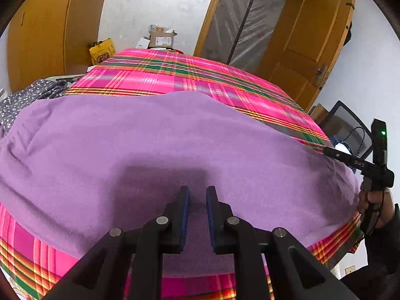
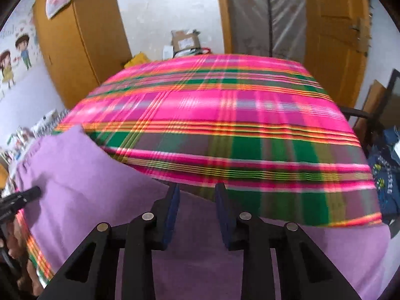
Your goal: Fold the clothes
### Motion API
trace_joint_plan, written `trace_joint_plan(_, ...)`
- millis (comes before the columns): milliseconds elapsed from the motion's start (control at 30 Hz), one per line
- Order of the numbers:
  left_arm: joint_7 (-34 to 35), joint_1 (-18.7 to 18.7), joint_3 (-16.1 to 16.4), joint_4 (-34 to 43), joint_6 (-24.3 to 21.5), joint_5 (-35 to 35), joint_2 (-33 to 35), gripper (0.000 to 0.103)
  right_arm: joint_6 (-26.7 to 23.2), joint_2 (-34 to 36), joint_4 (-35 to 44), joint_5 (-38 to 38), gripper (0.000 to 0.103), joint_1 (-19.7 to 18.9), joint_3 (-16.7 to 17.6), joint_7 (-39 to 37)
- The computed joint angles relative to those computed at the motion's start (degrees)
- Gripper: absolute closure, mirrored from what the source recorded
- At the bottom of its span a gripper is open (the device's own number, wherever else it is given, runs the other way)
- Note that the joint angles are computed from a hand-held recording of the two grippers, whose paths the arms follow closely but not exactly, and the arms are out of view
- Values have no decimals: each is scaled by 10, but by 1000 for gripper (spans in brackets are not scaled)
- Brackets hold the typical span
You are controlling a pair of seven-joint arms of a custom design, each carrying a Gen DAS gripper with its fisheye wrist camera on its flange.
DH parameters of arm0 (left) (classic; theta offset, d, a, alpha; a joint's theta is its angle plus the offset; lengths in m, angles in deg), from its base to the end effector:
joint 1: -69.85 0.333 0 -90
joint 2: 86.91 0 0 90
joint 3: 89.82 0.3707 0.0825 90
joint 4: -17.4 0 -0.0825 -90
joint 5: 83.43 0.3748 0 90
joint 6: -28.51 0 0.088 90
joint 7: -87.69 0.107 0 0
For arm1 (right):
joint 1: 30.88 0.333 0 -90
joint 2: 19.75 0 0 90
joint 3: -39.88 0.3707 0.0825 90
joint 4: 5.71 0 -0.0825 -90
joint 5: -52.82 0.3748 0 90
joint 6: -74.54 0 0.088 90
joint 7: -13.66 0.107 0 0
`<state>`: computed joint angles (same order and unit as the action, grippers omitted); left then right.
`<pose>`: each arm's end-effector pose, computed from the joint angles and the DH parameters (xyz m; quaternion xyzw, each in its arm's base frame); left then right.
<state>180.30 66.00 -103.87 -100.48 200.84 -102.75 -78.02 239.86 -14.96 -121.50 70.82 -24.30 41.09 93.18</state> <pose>0.6029 -0.1604 0.5147 -0.6420 0.6574 -0.3648 0.1503 0.6110 0.0650 0.5593 -0.6668 0.6365 -0.2063 0.3282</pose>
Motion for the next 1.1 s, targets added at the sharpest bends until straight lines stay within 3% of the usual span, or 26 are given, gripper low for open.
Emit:
trace_joint_plan(100,12,3,-6,5,-6,-8,3,89,15,-35,-40,25,74,-5,-1,-36)
trace_joint_plan(300,42,9,-19,18,-11,-33,13,89,6,-82,-114,-50,74,1,-13,-11)
trace_joint_plan(433,45,6,-14,11,-3,-35,8,89,18,-108,-144,-69,73,8,-19,5)
trace_joint_plan(533,16,-3,3,0,4,-14,2,89,22,-110,-147,-17,73,36,-31,-58)
trace_joint_plan(600,1,-1,10,-10,9,-9,-4,89,19,-103,-143,-49,73,30,-20,-36)
trace_joint_plan(767,-116,-17,68,-38,33,85,-23,89,26,-82,-108,59,71,62,-25,-130)
trace_joint_plan(833,-218,-39,117,-44,30,181,-29,89,29,-71,-91,69,71,64,-18,-145)
trace_joint_plan(1000,-334,-16,141,-70,48,260,-48,89,18,-39,-46,118,64,62,2,-184)
trace_joint_plan(1100,-481,-10,184,-91,67,387,-66,85,13,-32,-35,118,60,61,14,-201)
